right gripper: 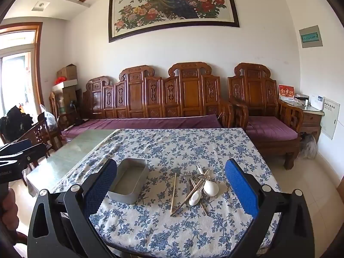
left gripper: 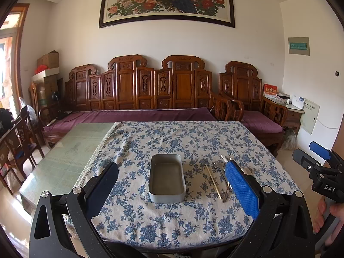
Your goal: Organize utensils
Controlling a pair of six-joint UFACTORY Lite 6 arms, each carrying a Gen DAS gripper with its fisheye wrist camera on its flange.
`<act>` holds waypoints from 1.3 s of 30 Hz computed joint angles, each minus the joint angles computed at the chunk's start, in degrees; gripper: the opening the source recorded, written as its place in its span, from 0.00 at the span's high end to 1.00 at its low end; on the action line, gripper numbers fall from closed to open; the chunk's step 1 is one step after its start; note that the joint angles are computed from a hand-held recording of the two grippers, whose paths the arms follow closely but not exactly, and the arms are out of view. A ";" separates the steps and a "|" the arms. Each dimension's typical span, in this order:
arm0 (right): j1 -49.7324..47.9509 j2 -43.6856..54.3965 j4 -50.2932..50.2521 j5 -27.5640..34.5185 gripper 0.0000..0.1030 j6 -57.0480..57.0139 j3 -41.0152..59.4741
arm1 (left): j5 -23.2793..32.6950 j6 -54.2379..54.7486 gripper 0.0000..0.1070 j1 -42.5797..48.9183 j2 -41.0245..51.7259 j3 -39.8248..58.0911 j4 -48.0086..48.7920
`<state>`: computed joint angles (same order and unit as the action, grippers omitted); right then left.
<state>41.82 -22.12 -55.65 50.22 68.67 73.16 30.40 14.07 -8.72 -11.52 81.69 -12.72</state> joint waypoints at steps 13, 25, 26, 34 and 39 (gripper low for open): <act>-0.03 -0.14 -0.08 -0.09 0.02 0.01 -0.14 | -0.16 0.03 0.10 -0.03 -0.14 -0.12 -0.13; -0.13 -0.20 0.01 -0.16 0.02 -0.09 -0.16 | 0.58 0.29 0.10 0.31 -0.32 0.36 -0.38; 0.03 -0.10 0.08 0.13 0.02 -0.20 0.11 | 0.64 0.14 0.10 0.25 -0.25 0.49 -0.23; 0.78 0.93 -0.42 0.61 0.02 0.57 0.90 | 0.44 0.22 0.10 0.29 -0.41 0.18 -0.32; 0.97 1.03 -0.48 0.84 0.02 0.56 1.17 | 0.59 0.25 0.10 0.35 -0.43 0.41 -0.31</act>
<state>42.79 -21.09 -56.13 51.06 69.22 74.33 30.99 14.33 -8.37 -11.95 82.09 -13.03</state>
